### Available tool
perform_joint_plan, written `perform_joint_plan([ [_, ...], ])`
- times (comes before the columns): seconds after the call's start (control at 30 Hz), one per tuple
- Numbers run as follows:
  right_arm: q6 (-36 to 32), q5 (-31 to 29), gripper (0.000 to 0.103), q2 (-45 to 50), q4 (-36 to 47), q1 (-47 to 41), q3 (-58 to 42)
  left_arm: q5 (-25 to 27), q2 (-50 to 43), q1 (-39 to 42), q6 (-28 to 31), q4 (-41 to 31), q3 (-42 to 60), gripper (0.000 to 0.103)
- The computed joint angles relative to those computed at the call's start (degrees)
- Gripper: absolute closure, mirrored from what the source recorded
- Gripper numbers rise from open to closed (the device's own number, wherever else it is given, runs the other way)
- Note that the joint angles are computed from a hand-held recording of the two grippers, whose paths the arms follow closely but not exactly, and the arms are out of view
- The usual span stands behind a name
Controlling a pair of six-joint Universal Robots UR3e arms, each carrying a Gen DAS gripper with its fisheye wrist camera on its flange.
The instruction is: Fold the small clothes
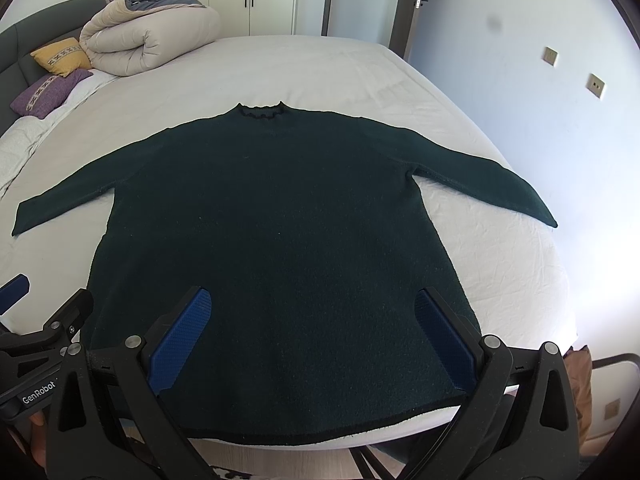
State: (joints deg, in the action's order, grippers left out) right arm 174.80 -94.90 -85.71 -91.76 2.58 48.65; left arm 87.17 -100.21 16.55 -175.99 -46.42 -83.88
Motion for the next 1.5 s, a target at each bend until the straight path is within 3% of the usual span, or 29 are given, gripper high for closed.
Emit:
perform_joint_plan([
  [0.9, -0.2, 0.9, 0.0, -0.9, -1.1, -0.9, 2.9, 0.0, -1.2, -0.5, -0.2, 1.1, -0.2, 0.0],
  [1.03, -1.7, 10.5, 0.0, -2.3, -0.3, -8.5, 4.3, 2.2, -2.5, -1.9, 1.4, 4.9, -0.8, 0.0],
  [1.1, -2.5, 20.6, 0.0, -4.0, -0.2, -17.3, 6.6, 3.7, -4.2, -2.7, 2.4, 5.6, 0.3, 0.0],
  [1.17, -3.1, 32.3, 0.0, -5.7, -0.9, -27.9, 10.4, 2.1, -5.7, -2.2, 2.9, 5.2, 2.1, 0.0],
  [1.27, -1.4, 45.2, 0.0, -2.5, 0.4, -41.3, 10.5, 1.0, -9.2, -2.0, 2.7, 4.6, 6.7, 0.0],
  [1.4, 9.3, 53.8, 0.0, 8.6, -4.6, -53.1, 5.5, -4.2, -15.3, -1.3, 3.2, -1.4, 16.4, 0.0],
  [1.5, 16.4, 54.9, 0.0, 22.2, -2.8, -56.4, -8.8, -12.4, -20.0, 0.3, 3.0, -4.1, 22.3, 0.0],
])
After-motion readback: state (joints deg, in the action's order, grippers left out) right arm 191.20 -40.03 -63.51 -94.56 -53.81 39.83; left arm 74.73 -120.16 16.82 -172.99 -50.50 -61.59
